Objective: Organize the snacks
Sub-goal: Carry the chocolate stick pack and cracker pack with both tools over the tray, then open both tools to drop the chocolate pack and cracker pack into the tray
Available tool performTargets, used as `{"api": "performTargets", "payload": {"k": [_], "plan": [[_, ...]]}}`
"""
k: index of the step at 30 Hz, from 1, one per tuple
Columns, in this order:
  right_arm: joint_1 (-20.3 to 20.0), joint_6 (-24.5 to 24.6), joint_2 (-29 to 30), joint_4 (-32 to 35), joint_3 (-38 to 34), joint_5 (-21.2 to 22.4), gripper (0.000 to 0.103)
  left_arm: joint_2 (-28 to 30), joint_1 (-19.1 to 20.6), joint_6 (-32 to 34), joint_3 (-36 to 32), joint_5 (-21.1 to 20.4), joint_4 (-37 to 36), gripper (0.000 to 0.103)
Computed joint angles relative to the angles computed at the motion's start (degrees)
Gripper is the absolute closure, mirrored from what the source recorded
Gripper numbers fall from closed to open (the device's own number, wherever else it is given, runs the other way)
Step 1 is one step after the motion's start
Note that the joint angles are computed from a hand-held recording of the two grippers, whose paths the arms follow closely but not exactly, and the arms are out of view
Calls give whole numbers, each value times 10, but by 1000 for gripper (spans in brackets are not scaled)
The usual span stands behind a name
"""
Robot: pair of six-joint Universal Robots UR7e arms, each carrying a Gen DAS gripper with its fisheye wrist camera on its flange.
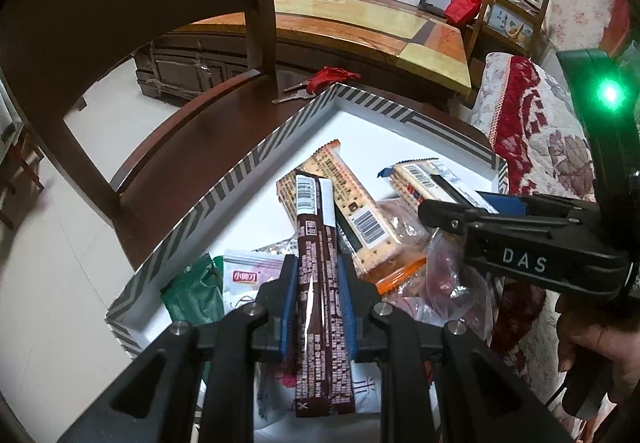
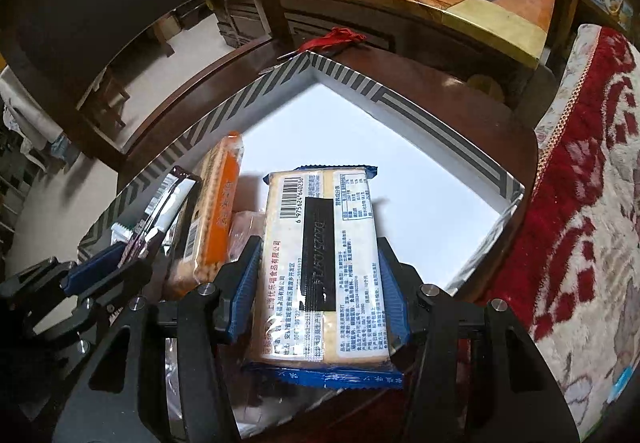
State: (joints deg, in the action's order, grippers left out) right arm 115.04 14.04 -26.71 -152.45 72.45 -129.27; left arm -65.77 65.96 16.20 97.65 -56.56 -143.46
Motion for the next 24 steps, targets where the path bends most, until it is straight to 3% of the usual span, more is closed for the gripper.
{"api": "performTargets", "payload": {"k": [10,12,14,24], "plan": [[-2,34,-14,-12,25,22,46,2,-3,-3,5,19,-19,76],[0,39,-17,-14,30,21,46,2,-4,-8,5,24,-19,64],[2,47,-22,-16,38,25,46,0,-5,-17,6,27,-20,34],[24,53,-68,-100,124,27,46,-23,-18,-5,30,31,-51,22]]}}
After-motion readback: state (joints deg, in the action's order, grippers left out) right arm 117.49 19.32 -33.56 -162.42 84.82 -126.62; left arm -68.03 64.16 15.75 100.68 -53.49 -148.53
